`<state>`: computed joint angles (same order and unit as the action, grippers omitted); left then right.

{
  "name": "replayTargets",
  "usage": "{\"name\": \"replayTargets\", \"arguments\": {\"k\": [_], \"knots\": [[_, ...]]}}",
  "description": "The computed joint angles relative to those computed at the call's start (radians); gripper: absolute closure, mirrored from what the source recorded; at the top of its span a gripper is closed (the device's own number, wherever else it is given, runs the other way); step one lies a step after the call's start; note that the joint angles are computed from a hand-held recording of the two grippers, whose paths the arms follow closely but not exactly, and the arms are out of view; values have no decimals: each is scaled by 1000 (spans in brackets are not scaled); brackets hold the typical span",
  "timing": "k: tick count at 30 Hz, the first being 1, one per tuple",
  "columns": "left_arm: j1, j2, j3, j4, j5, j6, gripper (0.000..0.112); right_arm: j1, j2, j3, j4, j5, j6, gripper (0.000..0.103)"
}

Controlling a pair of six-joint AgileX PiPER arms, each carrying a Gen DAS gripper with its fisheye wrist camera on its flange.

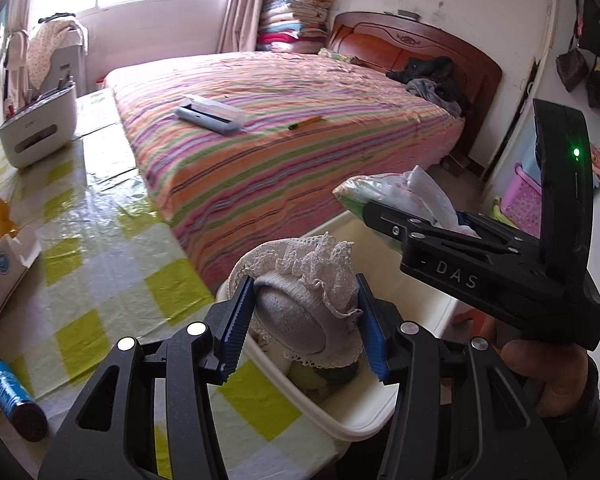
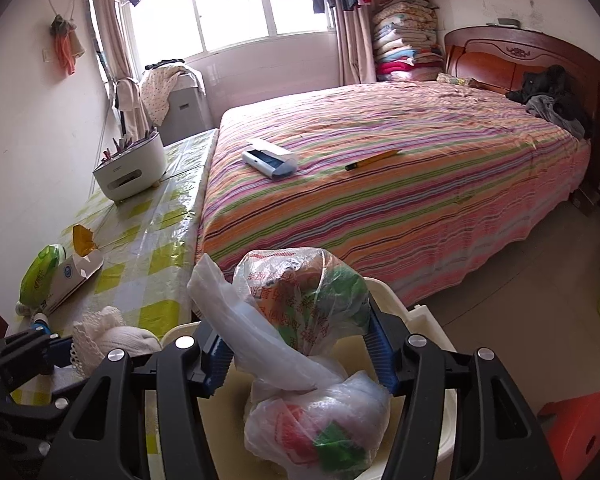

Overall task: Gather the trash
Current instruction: 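Release the bags and lace cloth into the cream bin with both tools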

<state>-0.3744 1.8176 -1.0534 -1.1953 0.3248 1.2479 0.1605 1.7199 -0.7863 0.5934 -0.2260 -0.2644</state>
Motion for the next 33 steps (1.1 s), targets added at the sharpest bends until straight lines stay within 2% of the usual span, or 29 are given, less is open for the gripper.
{"name": "replayTargets", "arguments": {"k": [6, 9, 11, 12, 13, 15, 17, 20, 26, 33], "knots": [[-35, 41, -36, 74, 12, -68, 63, -20, -20, 19, 63, -10, -39, 46], [-49, 54, -53, 130, 14, -122, 59, -37, -21, 24, 40, -4, -1, 44], [-48, 48, -45, 116, 13, -99, 49, -49, -19, 22, 22, 4, 25, 42], [-54, 40, -33, 101, -9, -82, 37, -54, -19, 22, 30, 4, 23, 40], [-58, 30, -21, 65, -38, -48, 34, -56, -19, 23, 25, 2, 35, 40], [-51, 13, -2, -25, -49, 46, 34, -70, -20, 26, -58, 3, 129, 37], [-35, 6, -9, 12, -28, 9, 34, -71, -23, 33, -60, -11, 144, 33], [-2, -11, -2, -17, -12, 28, 33, -69, -29, 38, -72, -31, 161, 28], [61, -62, 28, -113, -14, 115, 33, -61, -31, 29, -106, -37, 222, 27], [121, -92, 49, -156, -6, 155, 33, 4, -17, -22, 10, -29, 107, 27]]}}
